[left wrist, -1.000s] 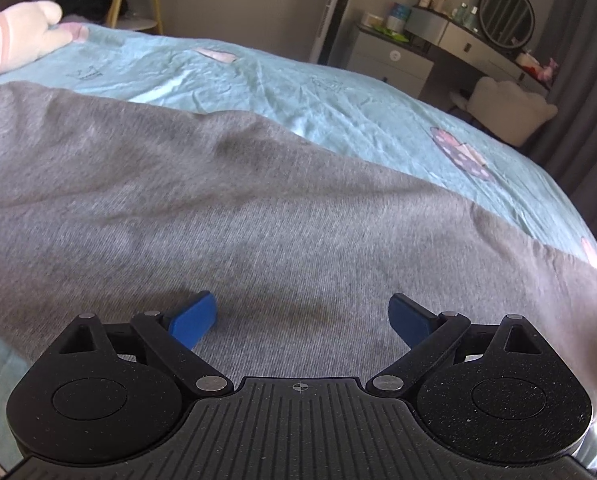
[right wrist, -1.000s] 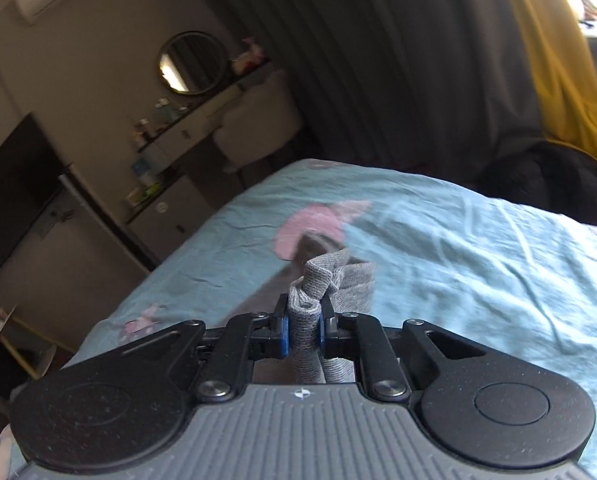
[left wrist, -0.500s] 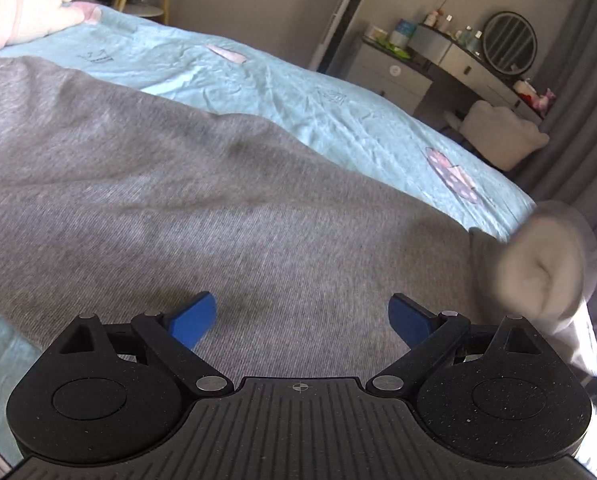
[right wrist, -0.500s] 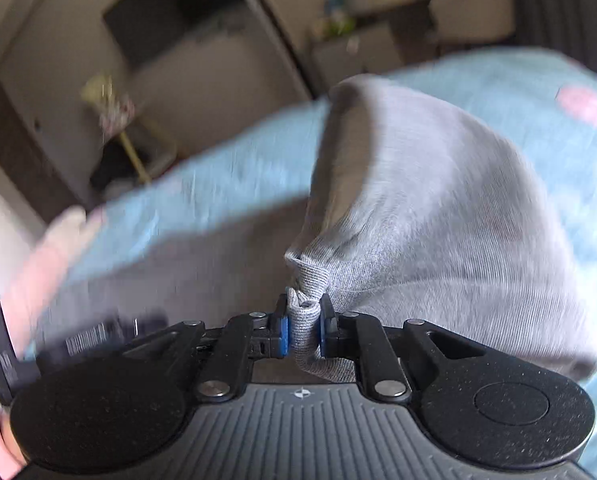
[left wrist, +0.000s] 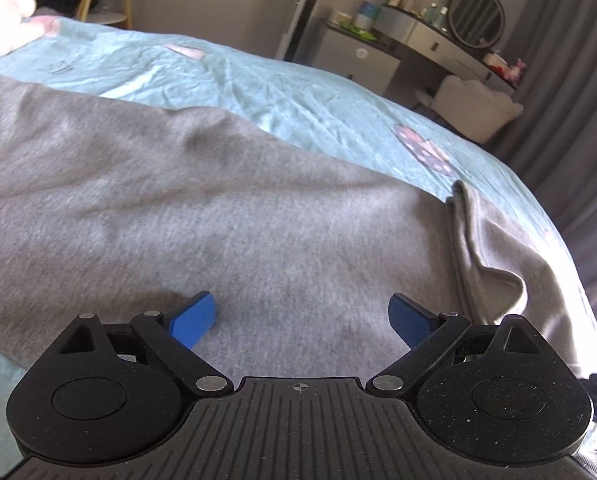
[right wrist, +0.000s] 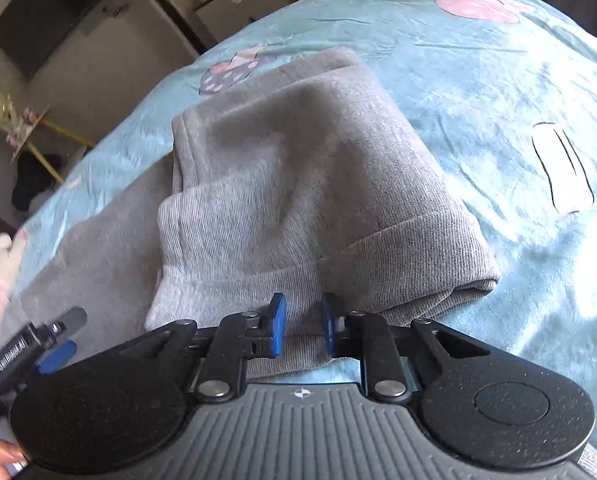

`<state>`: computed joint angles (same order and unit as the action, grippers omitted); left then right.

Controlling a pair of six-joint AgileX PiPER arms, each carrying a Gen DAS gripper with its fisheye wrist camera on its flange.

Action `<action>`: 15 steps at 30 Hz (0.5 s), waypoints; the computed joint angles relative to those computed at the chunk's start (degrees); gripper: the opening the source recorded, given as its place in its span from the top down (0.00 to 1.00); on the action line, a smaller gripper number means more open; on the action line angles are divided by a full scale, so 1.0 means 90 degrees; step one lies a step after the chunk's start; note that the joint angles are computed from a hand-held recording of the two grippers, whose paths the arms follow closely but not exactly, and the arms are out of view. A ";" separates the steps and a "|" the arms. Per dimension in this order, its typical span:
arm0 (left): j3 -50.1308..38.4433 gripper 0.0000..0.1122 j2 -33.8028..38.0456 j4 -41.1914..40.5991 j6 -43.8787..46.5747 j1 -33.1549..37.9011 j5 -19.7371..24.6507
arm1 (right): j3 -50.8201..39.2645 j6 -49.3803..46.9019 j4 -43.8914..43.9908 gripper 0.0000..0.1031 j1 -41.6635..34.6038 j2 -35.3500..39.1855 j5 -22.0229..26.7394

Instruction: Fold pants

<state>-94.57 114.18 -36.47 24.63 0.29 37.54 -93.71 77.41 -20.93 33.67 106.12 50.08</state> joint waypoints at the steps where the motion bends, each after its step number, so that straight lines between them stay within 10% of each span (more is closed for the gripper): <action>1: -0.0011 0.13 0.0002 -0.0035 0.0074 0.0001 0.0043 | -0.0045 -0.0053 -0.0020 0.82 0.0018 -0.0001 0.0038; 7: -0.0243 0.13 -0.0077 -0.0800 0.0606 0.0109 0.0880 | 0.0852 0.0903 -0.0871 0.75 0.0142 -0.0635 -0.0720; 15: -0.1589 0.18 0.0591 -0.1645 0.0569 -0.0247 0.2536 | 0.1559 0.2695 -0.2964 0.49 0.0483 -0.1147 0.0047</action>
